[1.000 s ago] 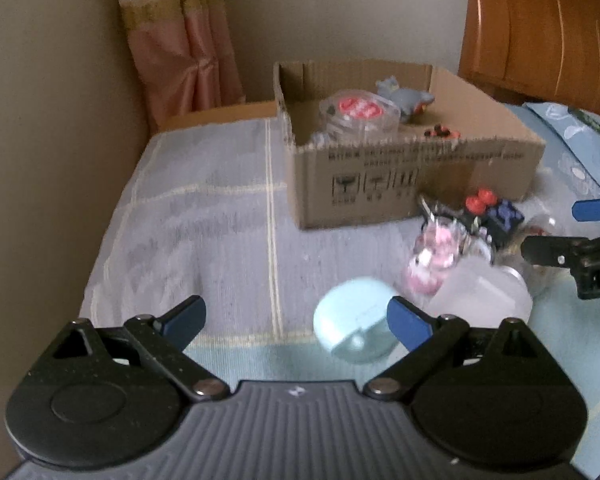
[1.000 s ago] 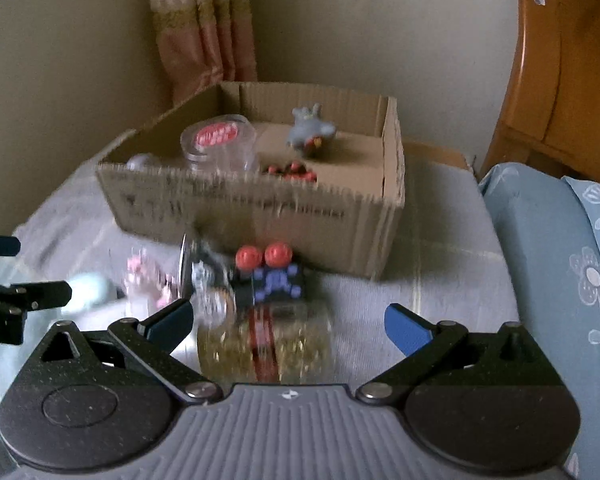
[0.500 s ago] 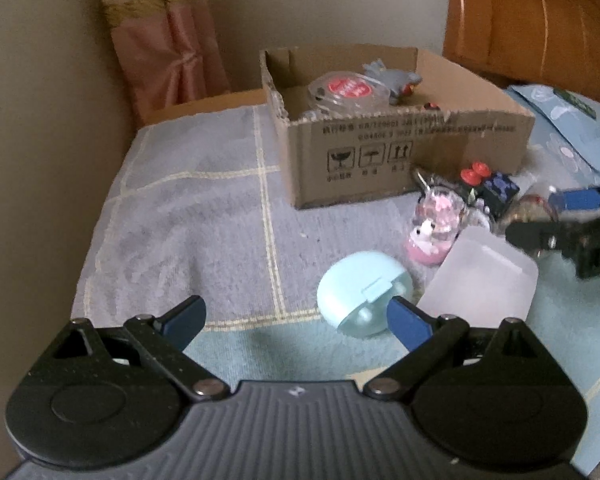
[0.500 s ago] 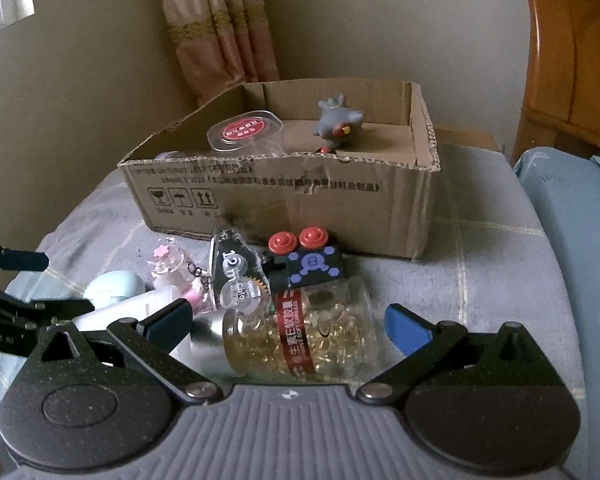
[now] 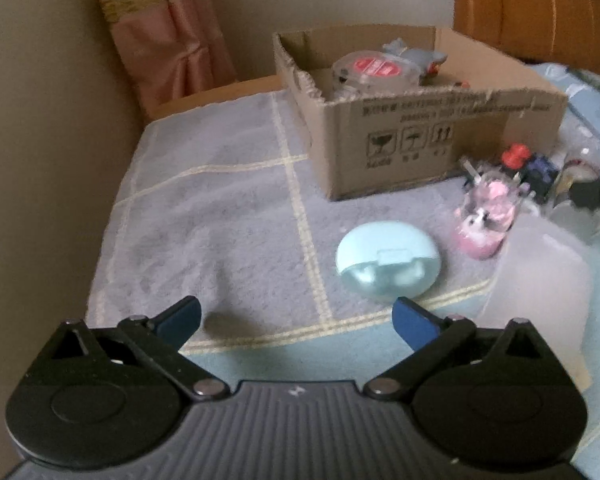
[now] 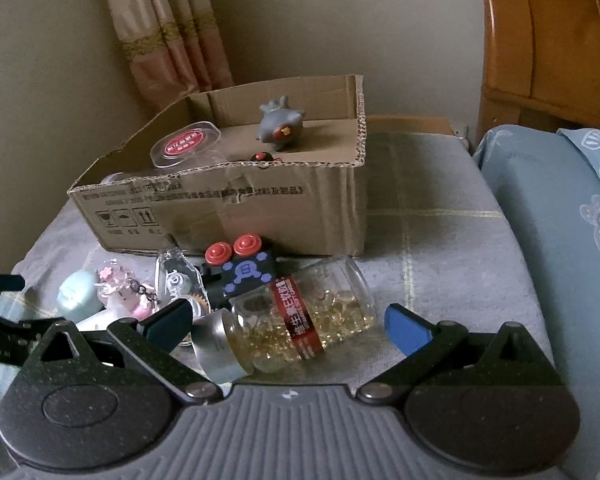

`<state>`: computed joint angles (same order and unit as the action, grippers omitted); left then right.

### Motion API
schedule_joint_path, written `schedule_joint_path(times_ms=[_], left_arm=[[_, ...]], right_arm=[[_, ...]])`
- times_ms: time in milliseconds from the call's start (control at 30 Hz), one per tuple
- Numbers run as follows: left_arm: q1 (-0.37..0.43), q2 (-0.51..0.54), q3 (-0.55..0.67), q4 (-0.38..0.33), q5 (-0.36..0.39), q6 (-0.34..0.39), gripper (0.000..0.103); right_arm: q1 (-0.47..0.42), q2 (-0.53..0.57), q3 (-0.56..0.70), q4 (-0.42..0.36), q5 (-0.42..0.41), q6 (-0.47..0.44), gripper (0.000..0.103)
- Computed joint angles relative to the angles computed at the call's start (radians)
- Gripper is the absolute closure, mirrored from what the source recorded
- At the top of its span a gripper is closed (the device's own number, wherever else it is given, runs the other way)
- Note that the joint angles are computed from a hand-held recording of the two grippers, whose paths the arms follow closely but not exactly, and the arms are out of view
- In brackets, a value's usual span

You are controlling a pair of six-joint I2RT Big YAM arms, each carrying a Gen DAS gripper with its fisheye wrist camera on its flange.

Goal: Organize rigid objects
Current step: 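Move the left gripper toward the pale blue case while the right gripper approaches the capsule jar, then grasp the pale blue case with the left gripper while the right gripper grasps the capsule jar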

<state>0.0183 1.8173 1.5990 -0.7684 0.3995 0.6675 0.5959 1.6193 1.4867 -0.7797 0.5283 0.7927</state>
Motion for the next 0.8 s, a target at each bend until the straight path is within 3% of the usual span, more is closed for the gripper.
schedule_joint_path(times_ms=[167,400,800], left_arm=[[0.0,0.01,0.025,-0.054,0.103,0.01,0.002],[-0.022,0.044,0.053,-0.057,0.097,-0.027,0.001],[-0.004,0.071,0.084,-0.067,0.083,-0.003,0.001]], right_arm=[[-0.004,0.013,0.019,-0.019,-0.022,-0.117,0.0],[0.004,0.062,0.066,-0.112,0.001,-0.254,0.0],[-0.028,0.012,-0.017,-0.018,-0.089,-0.274,0.0]])
